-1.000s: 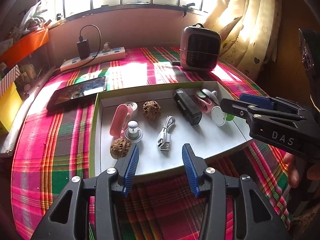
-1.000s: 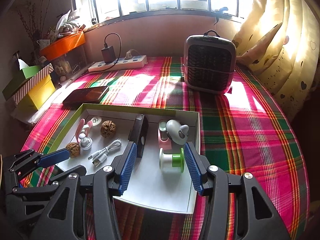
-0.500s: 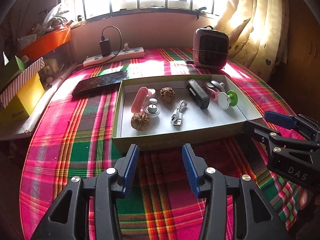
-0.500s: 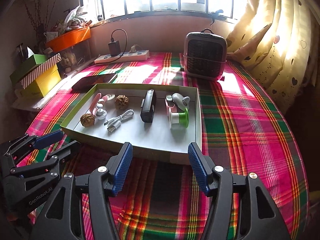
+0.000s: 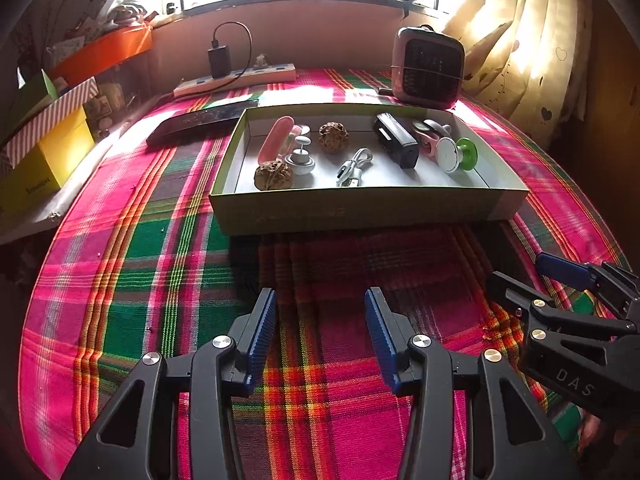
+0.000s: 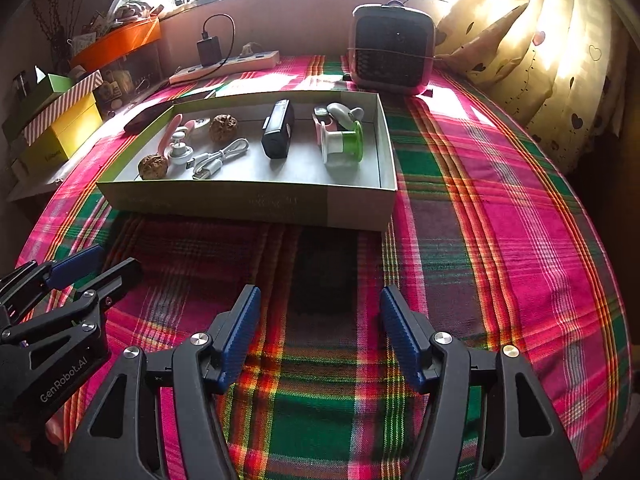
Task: Organize objects
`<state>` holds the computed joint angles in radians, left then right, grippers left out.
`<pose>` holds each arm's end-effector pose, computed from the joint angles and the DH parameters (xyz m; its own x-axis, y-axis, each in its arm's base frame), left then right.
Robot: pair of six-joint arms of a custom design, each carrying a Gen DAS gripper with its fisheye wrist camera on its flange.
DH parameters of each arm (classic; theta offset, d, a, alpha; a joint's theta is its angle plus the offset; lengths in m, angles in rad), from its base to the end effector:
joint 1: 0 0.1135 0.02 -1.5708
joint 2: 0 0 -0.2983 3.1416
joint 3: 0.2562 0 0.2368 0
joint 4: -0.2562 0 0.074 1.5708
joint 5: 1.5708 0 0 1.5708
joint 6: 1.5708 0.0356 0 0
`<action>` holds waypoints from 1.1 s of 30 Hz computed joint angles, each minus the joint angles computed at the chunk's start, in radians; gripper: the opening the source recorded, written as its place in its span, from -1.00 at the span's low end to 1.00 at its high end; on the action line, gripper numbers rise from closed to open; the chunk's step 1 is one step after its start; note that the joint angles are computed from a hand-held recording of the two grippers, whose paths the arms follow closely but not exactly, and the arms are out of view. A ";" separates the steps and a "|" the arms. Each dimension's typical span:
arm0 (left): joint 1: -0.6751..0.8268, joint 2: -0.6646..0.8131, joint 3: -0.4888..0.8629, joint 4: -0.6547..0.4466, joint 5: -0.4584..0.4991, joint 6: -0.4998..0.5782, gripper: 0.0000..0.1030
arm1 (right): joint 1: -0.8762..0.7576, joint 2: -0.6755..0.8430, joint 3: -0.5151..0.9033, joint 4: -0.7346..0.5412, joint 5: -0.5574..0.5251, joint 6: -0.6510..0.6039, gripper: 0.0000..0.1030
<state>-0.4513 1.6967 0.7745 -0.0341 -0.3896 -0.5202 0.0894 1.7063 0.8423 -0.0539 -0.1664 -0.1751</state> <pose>0.2806 -0.1210 0.1758 -0.7406 -0.1520 -0.6545 -0.1864 0.9823 -0.0173 0.3192 0.0345 0.1872 -0.7463 -0.2394 -0.6211 -0.3232 0.9460 0.0237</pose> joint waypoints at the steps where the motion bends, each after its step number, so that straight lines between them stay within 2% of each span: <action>1: -0.004 0.006 0.003 -0.008 -0.003 -0.004 -0.14 | 0.002 -0.003 -0.006 0.002 0.006 -0.002 0.31; 17: -0.057 0.016 -0.004 -0.004 -0.084 -0.083 -0.05 | -0.010 -0.058 -0.110 0.088 0.020 -0.007 0.51; 33: -0.063 0.013 -0.014 0.008 -0.086 -0.090 0.00 | -0.013 -0.069 -0.151 0.150 0.019 0.004 0.54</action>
<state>-0.5140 1.7096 0.7605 -0.0257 -0.4752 -0.6103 0.0759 1.6375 0.6918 0.0957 -0.1478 -0.1709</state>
